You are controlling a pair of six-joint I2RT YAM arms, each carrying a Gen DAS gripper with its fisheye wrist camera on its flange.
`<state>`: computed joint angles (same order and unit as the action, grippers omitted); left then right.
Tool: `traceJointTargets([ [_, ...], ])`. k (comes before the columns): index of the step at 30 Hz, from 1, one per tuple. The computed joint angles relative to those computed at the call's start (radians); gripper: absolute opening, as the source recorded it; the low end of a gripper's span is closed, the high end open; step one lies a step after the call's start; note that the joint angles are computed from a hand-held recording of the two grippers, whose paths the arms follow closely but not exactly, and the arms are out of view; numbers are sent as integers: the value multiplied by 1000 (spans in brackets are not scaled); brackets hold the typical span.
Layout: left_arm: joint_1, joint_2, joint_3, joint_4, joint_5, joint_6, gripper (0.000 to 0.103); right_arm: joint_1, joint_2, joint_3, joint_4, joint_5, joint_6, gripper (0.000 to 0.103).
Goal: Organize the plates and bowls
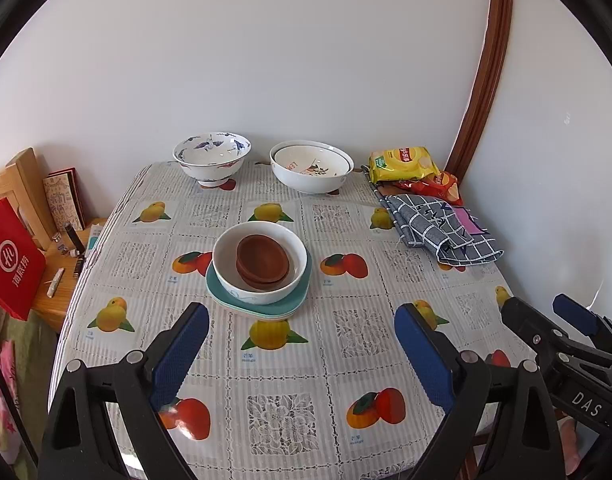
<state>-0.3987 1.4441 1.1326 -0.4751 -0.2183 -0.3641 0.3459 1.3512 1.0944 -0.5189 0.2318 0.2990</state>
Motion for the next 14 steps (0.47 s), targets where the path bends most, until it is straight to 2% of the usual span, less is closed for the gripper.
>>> traceJointTargets([
  [14, 35, 35, 22, 9, 20, 31, 95, 9, 46, 22, 23, 8, 7, 96],
])
